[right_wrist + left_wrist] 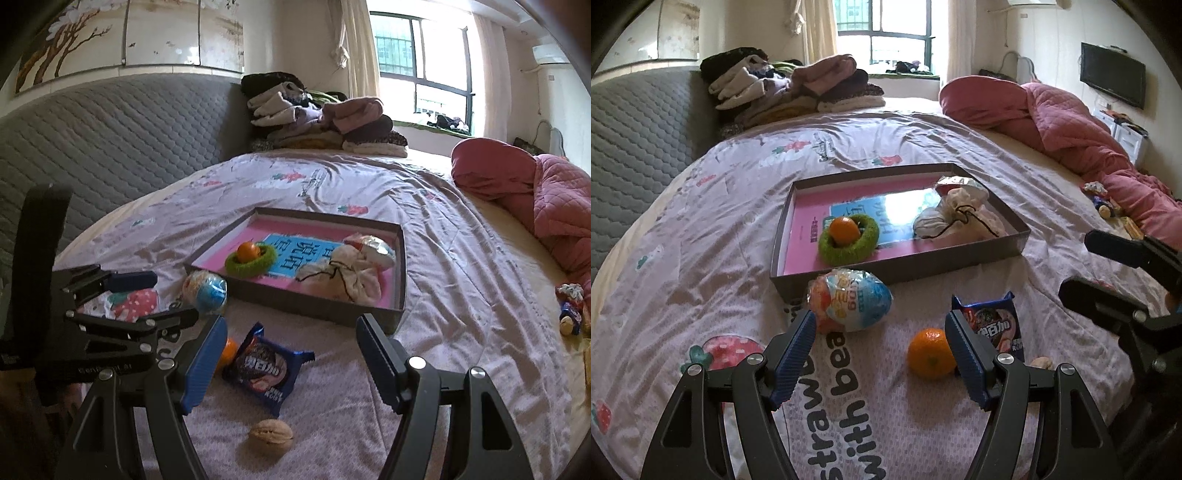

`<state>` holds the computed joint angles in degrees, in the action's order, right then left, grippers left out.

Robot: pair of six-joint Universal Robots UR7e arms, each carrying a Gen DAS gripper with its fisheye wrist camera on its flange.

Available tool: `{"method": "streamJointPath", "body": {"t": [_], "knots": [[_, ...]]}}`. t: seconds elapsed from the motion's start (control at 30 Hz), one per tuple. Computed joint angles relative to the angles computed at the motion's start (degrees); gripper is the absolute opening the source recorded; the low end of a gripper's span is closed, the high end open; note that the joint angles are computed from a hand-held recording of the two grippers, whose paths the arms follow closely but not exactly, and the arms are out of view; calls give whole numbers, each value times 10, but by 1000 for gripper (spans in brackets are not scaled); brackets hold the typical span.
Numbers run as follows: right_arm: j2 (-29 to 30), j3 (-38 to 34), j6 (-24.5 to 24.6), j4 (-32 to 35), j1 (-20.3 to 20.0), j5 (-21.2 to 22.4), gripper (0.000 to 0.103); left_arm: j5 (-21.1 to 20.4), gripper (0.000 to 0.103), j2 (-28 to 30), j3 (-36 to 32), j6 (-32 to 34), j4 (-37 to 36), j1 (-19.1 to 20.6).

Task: Organize objects
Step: 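Withdraw both tools from the tray toward the loose items on the bedspread, then move the left tool to the second orange while the right tool approaches the walnut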

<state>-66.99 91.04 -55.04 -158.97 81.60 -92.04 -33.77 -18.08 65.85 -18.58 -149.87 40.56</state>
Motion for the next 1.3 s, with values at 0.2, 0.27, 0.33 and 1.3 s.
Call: {"method": "streamJointPath", "body": {"t": [0.2, 0.27, 0.33, 1.3], "knots": [[-1, 9, -6, 4, -2, -11, 72, -4, 73, -3, 8, -7, 11, 0], [-1, 12, -7, 6, -4, -17, 72, -7, 73, -4, 12, -8, 13, 0], [-1, 14, -9, 8, -5, -22, 72, -7, 73, -5, 14, -12, 16, -1], [-1, 43, -39, 25, -13, -80, 72, -54, 73, -2, 22, -36, 56, 5]]}}
